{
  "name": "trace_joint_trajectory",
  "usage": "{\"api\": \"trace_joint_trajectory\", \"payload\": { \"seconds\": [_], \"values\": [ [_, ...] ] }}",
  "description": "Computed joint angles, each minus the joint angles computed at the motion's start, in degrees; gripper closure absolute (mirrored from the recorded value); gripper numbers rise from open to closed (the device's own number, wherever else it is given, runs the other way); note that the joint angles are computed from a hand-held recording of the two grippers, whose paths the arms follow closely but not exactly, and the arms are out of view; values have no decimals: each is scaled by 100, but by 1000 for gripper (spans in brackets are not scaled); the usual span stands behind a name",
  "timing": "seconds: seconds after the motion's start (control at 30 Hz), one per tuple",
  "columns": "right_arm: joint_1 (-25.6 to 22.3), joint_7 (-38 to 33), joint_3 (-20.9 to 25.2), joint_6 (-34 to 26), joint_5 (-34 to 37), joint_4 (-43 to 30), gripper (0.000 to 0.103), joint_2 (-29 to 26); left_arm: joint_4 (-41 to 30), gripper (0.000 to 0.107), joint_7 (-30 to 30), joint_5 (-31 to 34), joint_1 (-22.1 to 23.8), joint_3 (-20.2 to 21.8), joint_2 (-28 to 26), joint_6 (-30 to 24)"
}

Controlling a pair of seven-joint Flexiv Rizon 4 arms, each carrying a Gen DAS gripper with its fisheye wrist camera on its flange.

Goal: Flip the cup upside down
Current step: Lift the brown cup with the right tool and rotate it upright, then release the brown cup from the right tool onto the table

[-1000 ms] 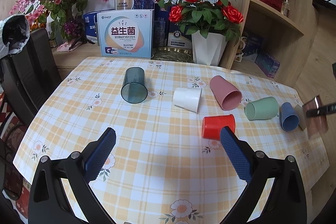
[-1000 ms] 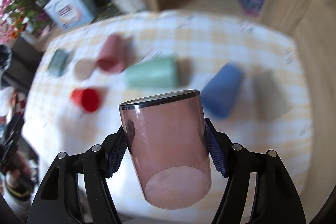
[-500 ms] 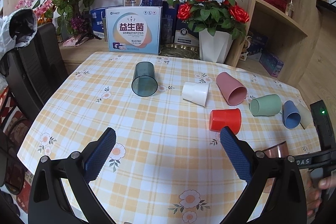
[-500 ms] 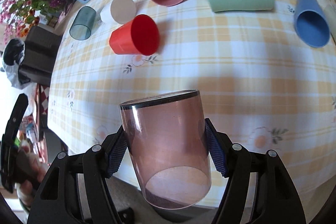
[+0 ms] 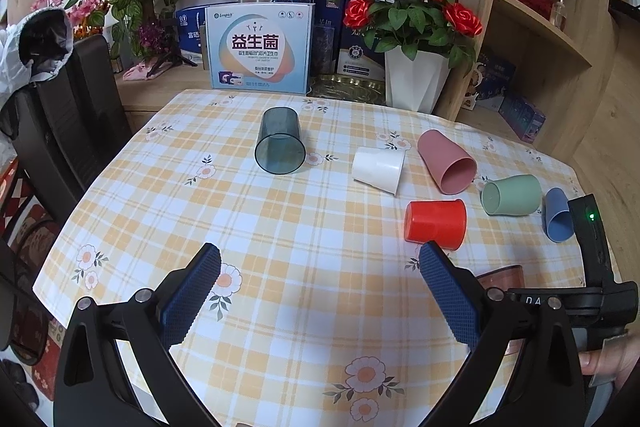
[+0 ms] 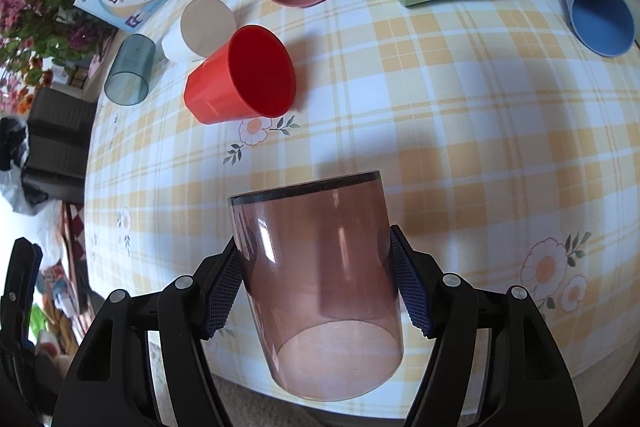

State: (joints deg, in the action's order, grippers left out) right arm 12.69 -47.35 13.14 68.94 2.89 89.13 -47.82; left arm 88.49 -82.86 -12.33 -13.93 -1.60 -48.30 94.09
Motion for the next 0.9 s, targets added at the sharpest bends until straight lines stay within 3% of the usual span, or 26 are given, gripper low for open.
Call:
{"api": "trace_joint_trajectory", "payload": {
  "seconds": [0.27, 0.57, 0.8, 0.87, 0.9],
  "values": [
    [24, 116, 7, -78, 70, -62, 36, -68, 27, 10, -5, 21, 4, -5, 28, -32],
    [-72, -109, 158, 363, 101, 73, 34, -22, 34, 10, -42, 37, -34, 42, 53, -75],
    [82, -96, -51, 601, -126, 357, 31, 189, 73, 10, -67, 55, -70, 66, 103, -92],
    [289, 72, -348, 684, -297, 538, 15, 313, 80, 10, -78, 59, -85, 68, 126, -90],
    [407, 174, -520, 764, -407, 641, 15, 371, 86, 10, -83, 62, -93, 75, 135, -84]
  ]
}}
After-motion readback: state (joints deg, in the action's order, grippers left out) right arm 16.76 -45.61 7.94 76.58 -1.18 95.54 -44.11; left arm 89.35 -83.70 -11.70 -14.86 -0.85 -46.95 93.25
